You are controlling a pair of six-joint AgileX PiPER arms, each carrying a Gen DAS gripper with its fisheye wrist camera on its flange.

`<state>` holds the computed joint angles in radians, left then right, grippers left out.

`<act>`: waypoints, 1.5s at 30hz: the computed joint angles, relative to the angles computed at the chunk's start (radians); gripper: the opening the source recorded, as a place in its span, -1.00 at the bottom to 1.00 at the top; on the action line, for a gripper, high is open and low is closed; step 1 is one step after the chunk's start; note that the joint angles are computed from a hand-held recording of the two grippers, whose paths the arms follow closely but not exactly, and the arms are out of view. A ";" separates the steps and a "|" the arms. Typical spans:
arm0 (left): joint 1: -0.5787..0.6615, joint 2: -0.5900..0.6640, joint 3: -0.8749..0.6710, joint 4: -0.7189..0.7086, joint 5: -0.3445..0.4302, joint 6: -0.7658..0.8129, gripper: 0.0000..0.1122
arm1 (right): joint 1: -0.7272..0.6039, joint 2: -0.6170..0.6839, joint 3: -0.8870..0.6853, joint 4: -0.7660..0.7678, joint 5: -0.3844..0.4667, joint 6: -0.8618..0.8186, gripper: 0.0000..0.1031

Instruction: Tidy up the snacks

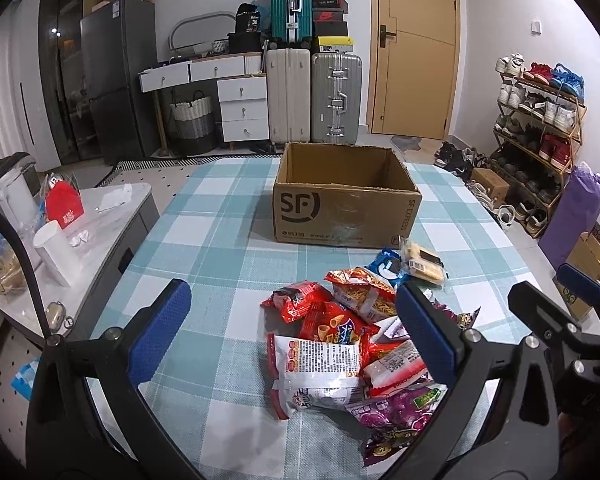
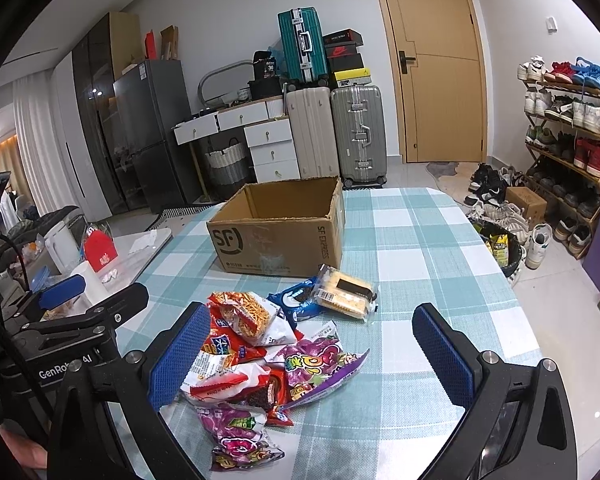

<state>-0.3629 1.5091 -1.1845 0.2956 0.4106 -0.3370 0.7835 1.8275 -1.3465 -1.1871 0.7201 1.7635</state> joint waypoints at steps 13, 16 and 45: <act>-0.005 -0.011 0.013 0.024 -0.006 -0.023 0.81 | 0.004 -0.002 0.000 0.010 0.007 -0.008 0.99; 0.002 -0.012 0.013 0.008 -0.007 -0.005 0.82 | 0.008 -0.001 -0.001 0.013 0.009 -0.010 0.99; -0.006 -0.028 0.042 0.025 -0.015 -0.012 0.82 | 0.010 0.000 0.005 0.024 -0.011 -0.004 0.99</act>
<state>-0.3689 1.4814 -1.1427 0.3208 0.3953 -0.3488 0.7940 1.8279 -1.3417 -1.1628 0.7095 1.7591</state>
